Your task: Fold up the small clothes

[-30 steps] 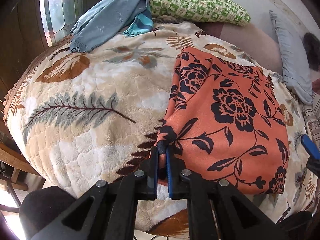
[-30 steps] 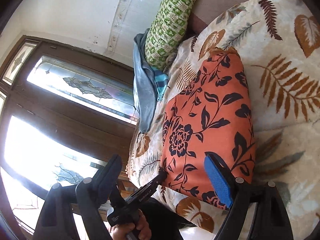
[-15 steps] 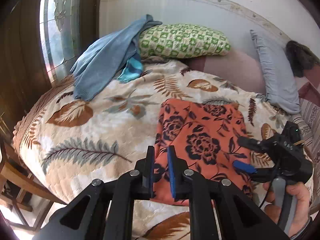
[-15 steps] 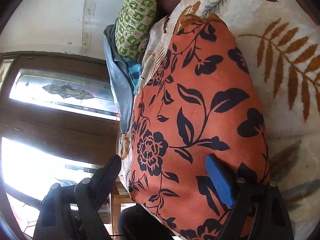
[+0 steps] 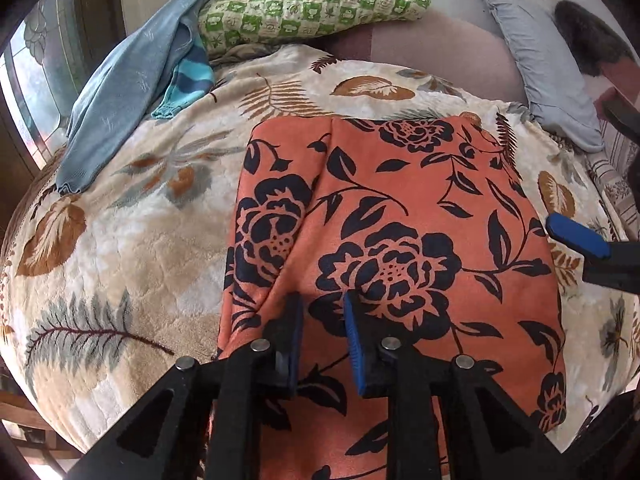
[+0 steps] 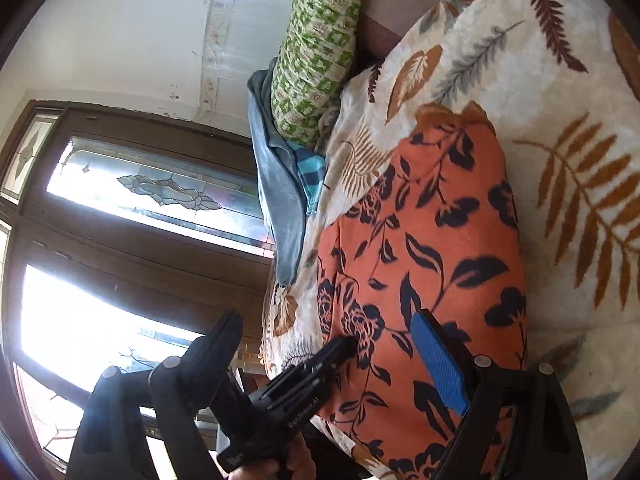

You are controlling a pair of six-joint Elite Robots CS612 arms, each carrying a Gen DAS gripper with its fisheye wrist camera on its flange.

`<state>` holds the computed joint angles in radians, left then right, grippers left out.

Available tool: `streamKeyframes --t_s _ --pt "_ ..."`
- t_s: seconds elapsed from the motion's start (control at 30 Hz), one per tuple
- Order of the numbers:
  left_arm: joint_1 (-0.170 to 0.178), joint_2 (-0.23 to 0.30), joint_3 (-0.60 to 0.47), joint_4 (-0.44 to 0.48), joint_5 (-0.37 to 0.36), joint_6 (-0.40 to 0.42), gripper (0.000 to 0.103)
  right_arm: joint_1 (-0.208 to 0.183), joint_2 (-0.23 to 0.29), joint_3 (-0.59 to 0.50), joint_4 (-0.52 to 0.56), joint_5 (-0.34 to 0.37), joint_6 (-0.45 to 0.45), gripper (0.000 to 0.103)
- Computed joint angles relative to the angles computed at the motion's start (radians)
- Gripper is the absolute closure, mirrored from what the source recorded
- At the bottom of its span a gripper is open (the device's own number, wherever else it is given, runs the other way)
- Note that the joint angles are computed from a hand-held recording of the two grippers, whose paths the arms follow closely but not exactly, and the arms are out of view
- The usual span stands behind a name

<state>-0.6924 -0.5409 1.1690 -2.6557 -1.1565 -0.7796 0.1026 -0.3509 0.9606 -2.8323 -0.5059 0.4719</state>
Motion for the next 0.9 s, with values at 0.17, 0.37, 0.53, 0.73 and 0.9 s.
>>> streamKeyframes --t_s 0.17,0.37,0.53,0.73,0.9 --pt "0.001 -0.004 0.017 -0.033 0.0 0.03 0.08 0.009 0.106 -0.174 0.181 -0.075 0.031 0.015" --pt "-0.021 -0.019 0.02 -0.055 0.099 0.076 0.08 0.016 0.049 -0.127 0.229 -0.124 -0.093 0.015" --pt "-0.021 0.005 -0.016 -0.087 0.134 0.124 0.059 -0.002 0.004 -0.03 0.022 -0.181 0.007 0.015" --pt "-0.024 0.035 -0.056 0.014 0.15 0.151 0.058 -0.018 0.036 -0.084 0.167 -0.261 0.016 0.015" --pt "-0.013 0.029 -0.039 -0.024 0.098 0.125 0.058 -0.005 0.095 -0.204 0.294 -0.261 -0.065 0.015"
